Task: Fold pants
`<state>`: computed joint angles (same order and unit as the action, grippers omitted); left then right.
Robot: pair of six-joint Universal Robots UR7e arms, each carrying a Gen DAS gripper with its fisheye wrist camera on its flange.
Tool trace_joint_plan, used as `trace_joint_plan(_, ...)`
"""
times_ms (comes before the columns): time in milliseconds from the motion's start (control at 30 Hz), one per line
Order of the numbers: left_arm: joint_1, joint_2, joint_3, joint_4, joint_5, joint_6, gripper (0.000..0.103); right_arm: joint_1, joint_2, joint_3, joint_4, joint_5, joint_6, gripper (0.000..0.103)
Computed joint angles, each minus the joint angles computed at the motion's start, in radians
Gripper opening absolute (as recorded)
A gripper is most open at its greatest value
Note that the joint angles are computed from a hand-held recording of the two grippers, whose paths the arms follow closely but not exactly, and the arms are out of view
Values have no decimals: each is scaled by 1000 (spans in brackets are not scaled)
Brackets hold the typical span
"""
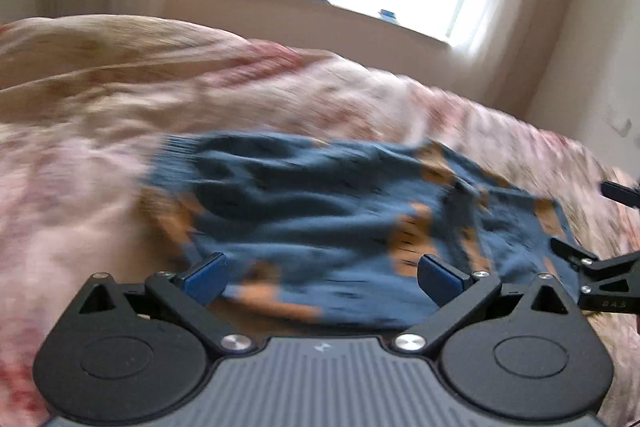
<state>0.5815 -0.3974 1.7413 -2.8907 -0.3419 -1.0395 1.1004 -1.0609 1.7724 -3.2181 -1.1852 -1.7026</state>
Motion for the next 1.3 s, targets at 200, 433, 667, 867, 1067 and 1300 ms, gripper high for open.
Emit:
trace_joint_plan(200,-13,-101,161,112,61,-251,103,152,74,-110,398,-67,-147,102)
trace_joint_plan(433,15,-78,242,-366,65,-49,103,321,286,-369,781,-282,6,102)
trace_joint_plan(667,54,-48,232,-652,-8,176,103,331,385,-466,754,-297,63,102)
trace_joint_plan(867,85,-28,209,-824,-101,220,99,315,377,-474,770,-264,68,102)
trace_joint_plan(1067,83,2,202,-929,-107,142,90,314,341,-453,821,-174,80,102)
trace_joint_plan(1300,73,7,195,-874,-65,71,89,351,380,-395,639,-352,12,102)
